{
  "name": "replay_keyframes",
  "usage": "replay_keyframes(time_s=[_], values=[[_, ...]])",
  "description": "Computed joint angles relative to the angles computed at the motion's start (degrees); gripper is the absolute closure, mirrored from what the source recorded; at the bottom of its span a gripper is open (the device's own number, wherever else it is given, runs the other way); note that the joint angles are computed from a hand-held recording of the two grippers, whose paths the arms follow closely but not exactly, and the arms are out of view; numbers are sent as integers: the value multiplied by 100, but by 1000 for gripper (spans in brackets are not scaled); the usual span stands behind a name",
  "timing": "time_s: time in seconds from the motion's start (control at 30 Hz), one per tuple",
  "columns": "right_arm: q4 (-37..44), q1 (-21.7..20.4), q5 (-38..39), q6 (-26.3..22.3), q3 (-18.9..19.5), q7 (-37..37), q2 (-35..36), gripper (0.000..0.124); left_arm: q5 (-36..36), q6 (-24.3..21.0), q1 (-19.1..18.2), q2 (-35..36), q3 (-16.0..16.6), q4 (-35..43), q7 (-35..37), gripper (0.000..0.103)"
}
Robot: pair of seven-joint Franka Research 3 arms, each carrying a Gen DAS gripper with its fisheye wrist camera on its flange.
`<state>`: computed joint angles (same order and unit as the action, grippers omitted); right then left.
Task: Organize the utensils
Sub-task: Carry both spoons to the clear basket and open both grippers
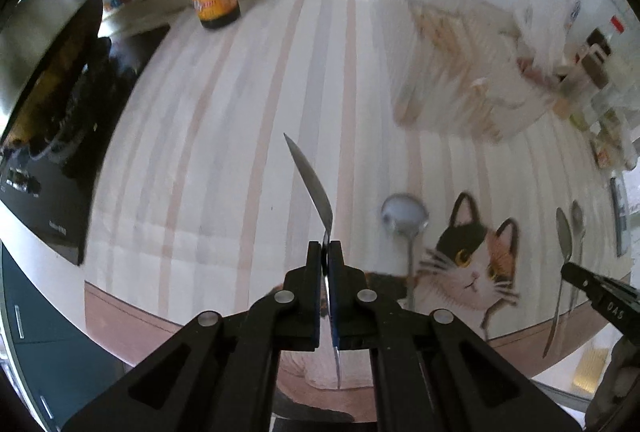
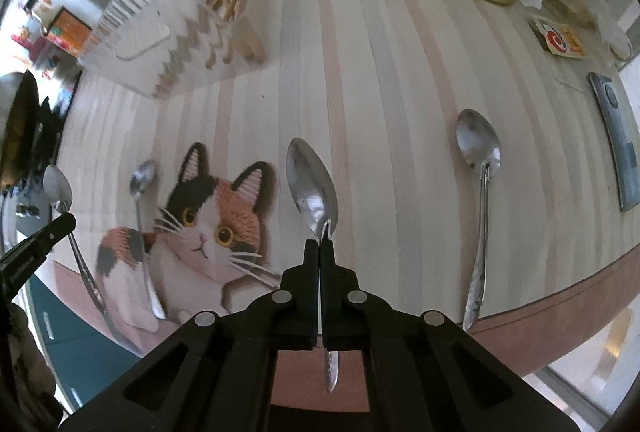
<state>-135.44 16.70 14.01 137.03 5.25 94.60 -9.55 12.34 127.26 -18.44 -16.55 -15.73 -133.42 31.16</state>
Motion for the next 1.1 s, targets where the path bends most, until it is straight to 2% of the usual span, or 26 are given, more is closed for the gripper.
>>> replay_keyframes(time_s=[0.27, 0.37, 0.53, 0.63, 0.77, 0.93, 1.1], values=[[367, -54, 428, 36, -123, -321, -97, 124, 2, 406, 94, -298, 105, 86, 80, 102], [624, -45, 612, 51, -140, -420, -89, 124, 48, 468, 160, -232, 119, 399, 185, 102], [1277, 3, 943, 105, -146, -611, 156, 124, 179, 525, 284, 355, 153, 1363, 579, 102], [1860, 15, 1031, 139, -124, -661, 535, 124, 221, 516, 349, 869, 182, 2057, 855, 102], [3030, 25, 779, 31, -83, -458, 1391, 124, 94, 344, 438, 1784, 266, 3138, 1278, 102], [4653, 65, 478, -523, -103, -60, 2647, 124, -405, -85, 581, 3007, 353, 4401, 1808, 102], [6211, 121, 218, -1281, -141, 246, 3836, 124, -898, -505, 746, 3777, 346, 5102, 2095, 102]])
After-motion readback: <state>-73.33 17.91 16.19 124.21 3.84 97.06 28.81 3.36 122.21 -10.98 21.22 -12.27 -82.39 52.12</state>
